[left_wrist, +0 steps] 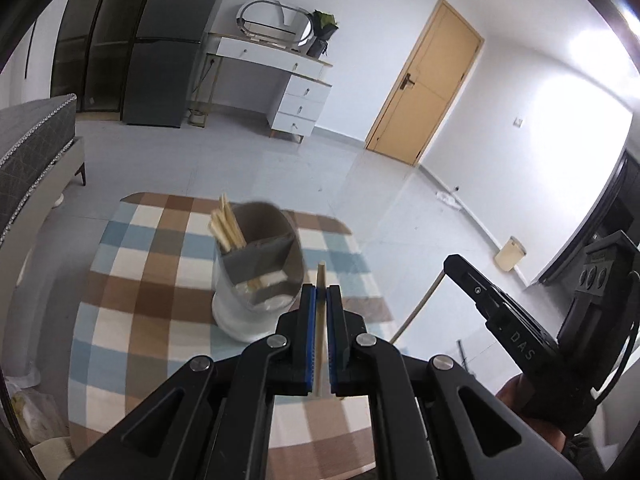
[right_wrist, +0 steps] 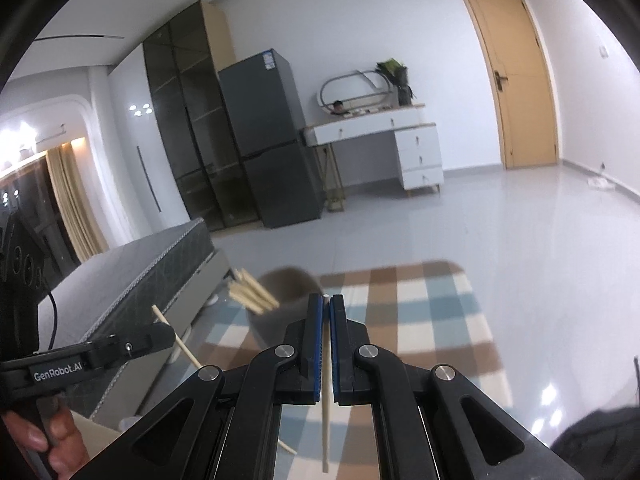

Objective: Organize utensils
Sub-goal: 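Carry both chopsticks with both tools up over the utensil holder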

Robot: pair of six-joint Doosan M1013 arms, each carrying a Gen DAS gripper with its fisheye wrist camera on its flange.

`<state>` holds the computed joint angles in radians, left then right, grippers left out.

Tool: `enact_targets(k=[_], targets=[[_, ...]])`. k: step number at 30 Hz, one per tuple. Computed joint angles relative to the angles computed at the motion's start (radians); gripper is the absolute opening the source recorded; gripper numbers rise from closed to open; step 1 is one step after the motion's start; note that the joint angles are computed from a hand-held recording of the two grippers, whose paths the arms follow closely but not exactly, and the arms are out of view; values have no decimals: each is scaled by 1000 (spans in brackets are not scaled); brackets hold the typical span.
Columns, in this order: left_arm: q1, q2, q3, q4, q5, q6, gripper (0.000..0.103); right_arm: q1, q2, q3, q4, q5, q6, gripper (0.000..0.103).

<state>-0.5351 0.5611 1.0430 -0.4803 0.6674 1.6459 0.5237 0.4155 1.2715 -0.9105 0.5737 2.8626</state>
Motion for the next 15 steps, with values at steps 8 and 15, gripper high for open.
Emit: enact_targets(k=[8,15], targets=[[16,49,-129,-30,6,-24,1,-33,56,-161,70,-15,-222,3],[40,132,-282,4,33,-114,1,-63,150,-345,240,-38,-452,3]])
